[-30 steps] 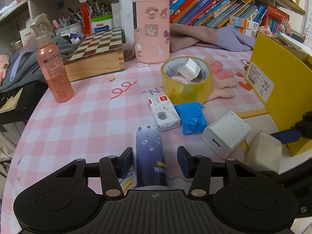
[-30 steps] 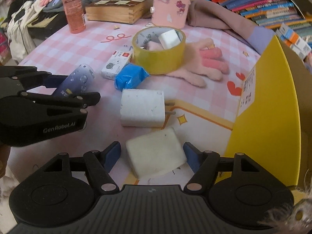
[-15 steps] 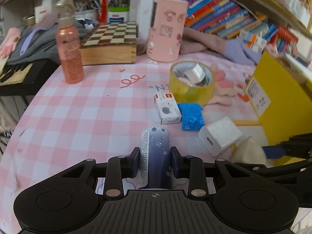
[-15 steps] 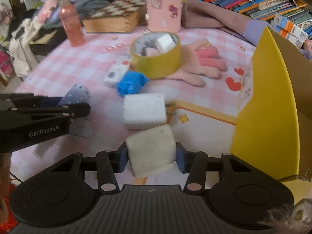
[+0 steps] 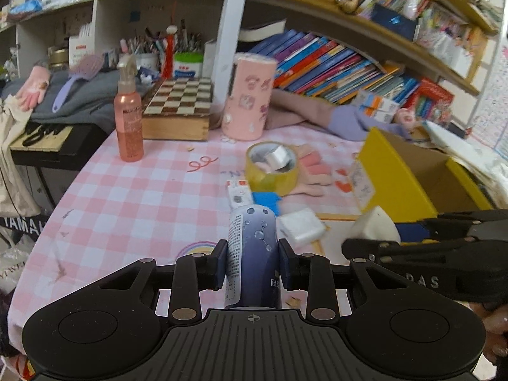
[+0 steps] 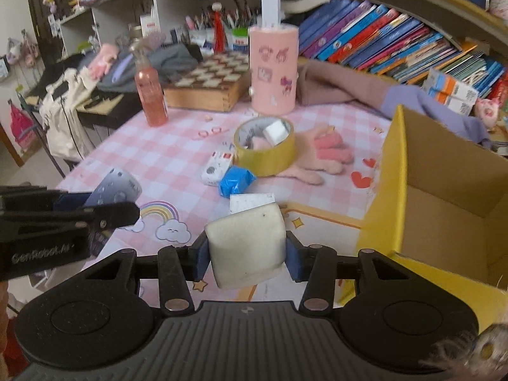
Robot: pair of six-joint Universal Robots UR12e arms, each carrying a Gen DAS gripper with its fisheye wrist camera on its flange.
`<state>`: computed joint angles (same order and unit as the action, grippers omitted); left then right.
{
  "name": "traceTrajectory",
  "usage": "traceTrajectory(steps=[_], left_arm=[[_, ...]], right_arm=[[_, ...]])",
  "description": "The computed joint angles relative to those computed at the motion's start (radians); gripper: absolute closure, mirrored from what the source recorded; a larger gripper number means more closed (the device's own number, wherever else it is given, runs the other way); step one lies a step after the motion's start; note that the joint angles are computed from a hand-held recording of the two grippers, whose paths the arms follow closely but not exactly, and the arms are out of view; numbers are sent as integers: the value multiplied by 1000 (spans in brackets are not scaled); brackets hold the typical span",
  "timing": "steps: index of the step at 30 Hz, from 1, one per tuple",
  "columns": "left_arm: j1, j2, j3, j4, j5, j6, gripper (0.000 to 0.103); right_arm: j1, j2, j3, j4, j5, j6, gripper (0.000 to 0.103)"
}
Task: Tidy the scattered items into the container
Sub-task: 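Carry the cream tube and white sponge over the open yellow box with both tools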
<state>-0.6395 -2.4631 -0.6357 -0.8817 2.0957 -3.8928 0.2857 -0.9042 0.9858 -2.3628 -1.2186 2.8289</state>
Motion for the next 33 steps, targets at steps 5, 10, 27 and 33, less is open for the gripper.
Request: traceTrajectory(steps=[5, 10, 27, 33], left_arm=[[-30, 21, -22, 31, 28, 28, 72], [-60, 48, -57, 65, 58, 49, 72], [-100, 41, -49, 119, -49, 164, 72], [-99, 27, -25, 126, -109, 205, 72]], right_arm=[[-16, -73, 109, -88, 8, 31, 59], [-33, -140, 217, -180, 11, 81, 59], [-64, -293, 446, -301, -77, 186, 59], [-75, -321, 481, -305, -110, 211, 59]])
